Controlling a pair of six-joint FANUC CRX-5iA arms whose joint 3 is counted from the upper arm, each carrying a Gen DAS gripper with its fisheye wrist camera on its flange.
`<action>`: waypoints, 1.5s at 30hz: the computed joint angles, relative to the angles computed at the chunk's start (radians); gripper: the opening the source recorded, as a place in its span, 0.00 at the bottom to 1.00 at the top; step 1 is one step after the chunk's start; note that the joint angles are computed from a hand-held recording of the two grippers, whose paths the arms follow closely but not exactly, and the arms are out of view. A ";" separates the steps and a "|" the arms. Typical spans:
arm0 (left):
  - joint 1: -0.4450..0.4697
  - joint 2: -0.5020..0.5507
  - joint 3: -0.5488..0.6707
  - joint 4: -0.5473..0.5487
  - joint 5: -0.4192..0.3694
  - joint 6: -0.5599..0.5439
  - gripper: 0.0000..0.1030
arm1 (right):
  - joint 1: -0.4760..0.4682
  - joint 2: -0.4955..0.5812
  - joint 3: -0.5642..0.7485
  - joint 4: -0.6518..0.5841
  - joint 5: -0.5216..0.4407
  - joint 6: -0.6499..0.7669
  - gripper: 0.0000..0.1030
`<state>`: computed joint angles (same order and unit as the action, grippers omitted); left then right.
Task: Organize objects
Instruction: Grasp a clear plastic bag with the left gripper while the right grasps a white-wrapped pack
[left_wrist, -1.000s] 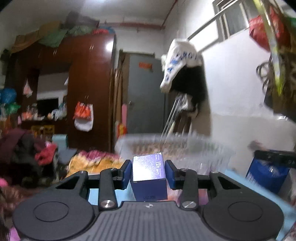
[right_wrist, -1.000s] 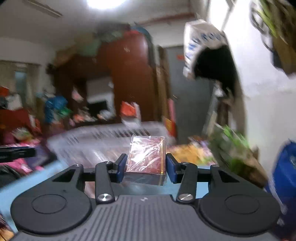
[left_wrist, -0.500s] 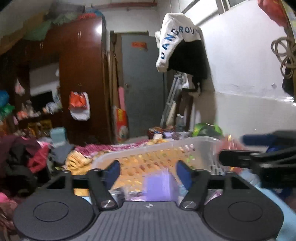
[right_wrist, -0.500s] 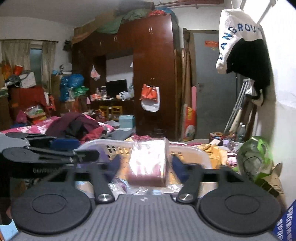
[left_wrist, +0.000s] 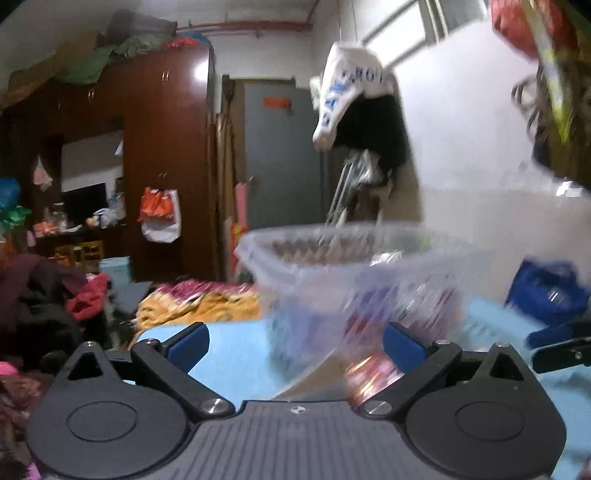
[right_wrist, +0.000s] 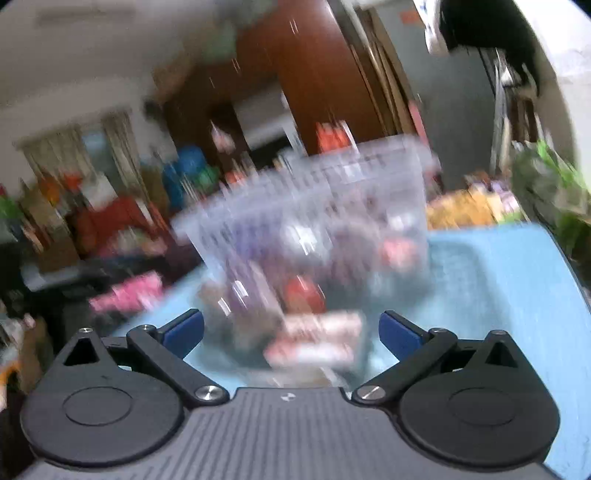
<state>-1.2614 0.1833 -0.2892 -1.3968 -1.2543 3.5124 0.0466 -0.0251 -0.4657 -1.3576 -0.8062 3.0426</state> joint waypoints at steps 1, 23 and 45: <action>0.018 0.005 0.007 0.024 0.002 -0.016 0.98 | 0.050 -0.007 0.002 0.050 0.062 -0.042 1.00; 0.137 0.007 0.016 0.116 0.219 -0.058 0.98 | 0.122 -0.059 -0.100 -0.013 0.201 0.200 0.78; 0.111 -0.032 -0.015 0.236 0.155 -0.306 0.35 | 0.071 -0.064 -0.120 -0.014 0.136 0.249 0.53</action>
